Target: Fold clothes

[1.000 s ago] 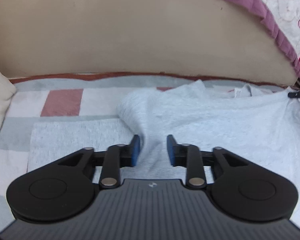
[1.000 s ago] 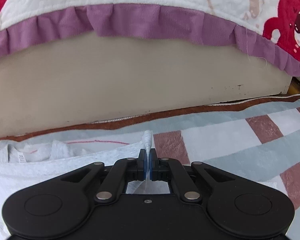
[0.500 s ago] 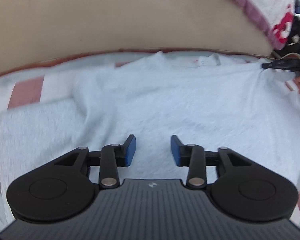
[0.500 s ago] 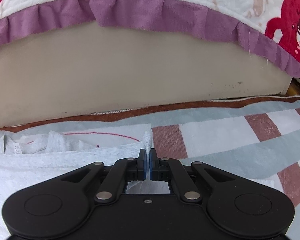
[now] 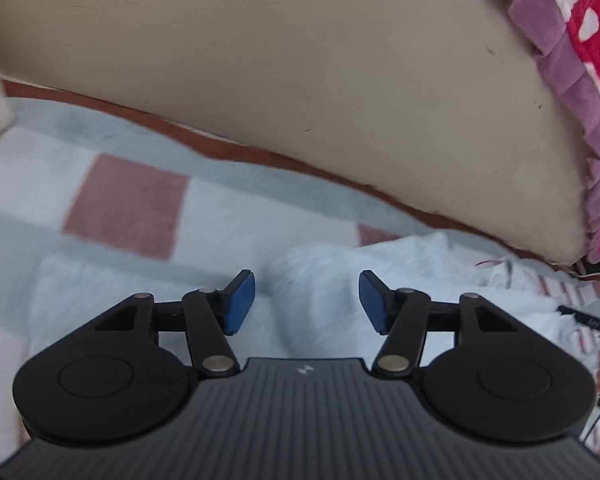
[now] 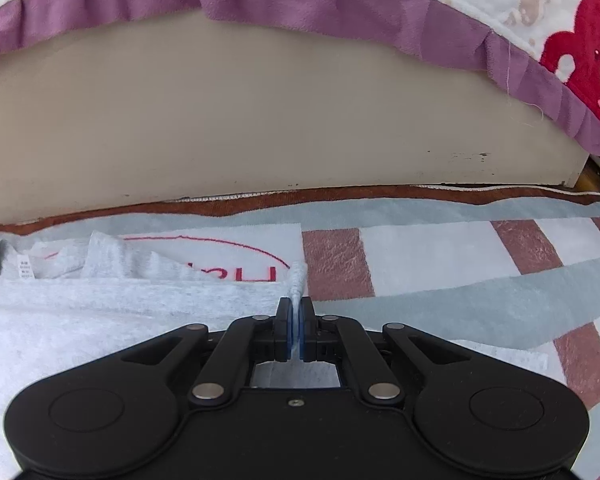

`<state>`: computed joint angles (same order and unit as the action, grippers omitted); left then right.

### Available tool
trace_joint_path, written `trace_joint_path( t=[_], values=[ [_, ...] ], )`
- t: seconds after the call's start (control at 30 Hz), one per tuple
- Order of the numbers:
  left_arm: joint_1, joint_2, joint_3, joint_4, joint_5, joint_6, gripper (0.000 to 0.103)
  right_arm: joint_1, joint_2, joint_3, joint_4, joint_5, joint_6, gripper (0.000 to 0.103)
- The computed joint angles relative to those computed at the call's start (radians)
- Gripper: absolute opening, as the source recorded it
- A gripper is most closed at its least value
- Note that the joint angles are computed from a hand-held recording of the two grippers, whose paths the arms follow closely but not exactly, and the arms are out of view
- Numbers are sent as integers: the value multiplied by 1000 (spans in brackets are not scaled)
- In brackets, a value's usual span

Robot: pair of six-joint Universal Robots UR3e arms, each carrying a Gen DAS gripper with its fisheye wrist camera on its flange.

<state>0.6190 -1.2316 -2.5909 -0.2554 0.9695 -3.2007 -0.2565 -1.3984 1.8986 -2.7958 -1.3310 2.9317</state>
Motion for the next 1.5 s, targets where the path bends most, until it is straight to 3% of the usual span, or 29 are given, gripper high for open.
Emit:
trace_joint_path(
  t=[0.03, 0.07, 0.1, 0.27, 0.47, 0.53, 0.63, 0.73, 0.97, 1.03, 1.13, 1.23, 1.27, 1.33, 1.37, 1.43, 1.5],
  values=[
    [4, -41, 10, 22, -28, 8, 53, -2, -3, 3, 1, 4, -4, 3],
    [1, -52, 8, 44, -33, 21, 41, -5, -4, 3, 1, 7, -4, 3],
    [-33, -70, 11, 94, 2, 21, 14, -6, -5, 3, 2, 9, -3, 3],
    [-279, -57, -48, 409, 292, 29, 16, -8, -15, 4, 16, 16, -21, 3],
    [-543, -177, -5, 528, 587, 57, 18, -18, -26, 19, 26, 24, -33, 3],
    [-635, -215, 2, 569, 711, 49, 23, -14, -26, 24, 24, 18, -31, 3],
    [-687, -254, -12, 638, 753, 42, 33, -13, -28, 29, 24, 14, -39, 3],
    [-691, -265, -30, 646, 724, 33, 37, -17, -32, 33, 27, 17, -42, 3],
    [-727, -261, -24, 622, 762, -42, 38, -12, -38, 25, 50, 7, -53, 3],
    [-697, -191, -60, 602, 709, -69, 37, -15, -43, 28, 51, 8, -58, 3],
    [-688, -170, -35, 520, 682, -102, 27, -18, -47, 38, 32, 12, -63, 3],
    [-699, -252, 106, 346, 747, -97, 25, -25, -51, 50, -9, 31, -54, 3],
    [-690, -269, 127, 335, 759, -98, 25, -28, -54, 54, -23, 39, -46, 3],
    [-665, -280, 127, 361, 744, -84, 8, -36, -62, 63, -48, 57, -34, 3],
    [-677, -274, 126, 364, 759, -54, 7, -40, -70, 72, -67, 67, -33, 3],
    [-750, -269, 129, 378, 853, -18, 7, -55, -96, 95, -101, 93, -26, 2],
    [-840, -263, 118, 414, 959, -56, 7, -77, -129, 120, -141, 140, 13, 2]
  ],
)
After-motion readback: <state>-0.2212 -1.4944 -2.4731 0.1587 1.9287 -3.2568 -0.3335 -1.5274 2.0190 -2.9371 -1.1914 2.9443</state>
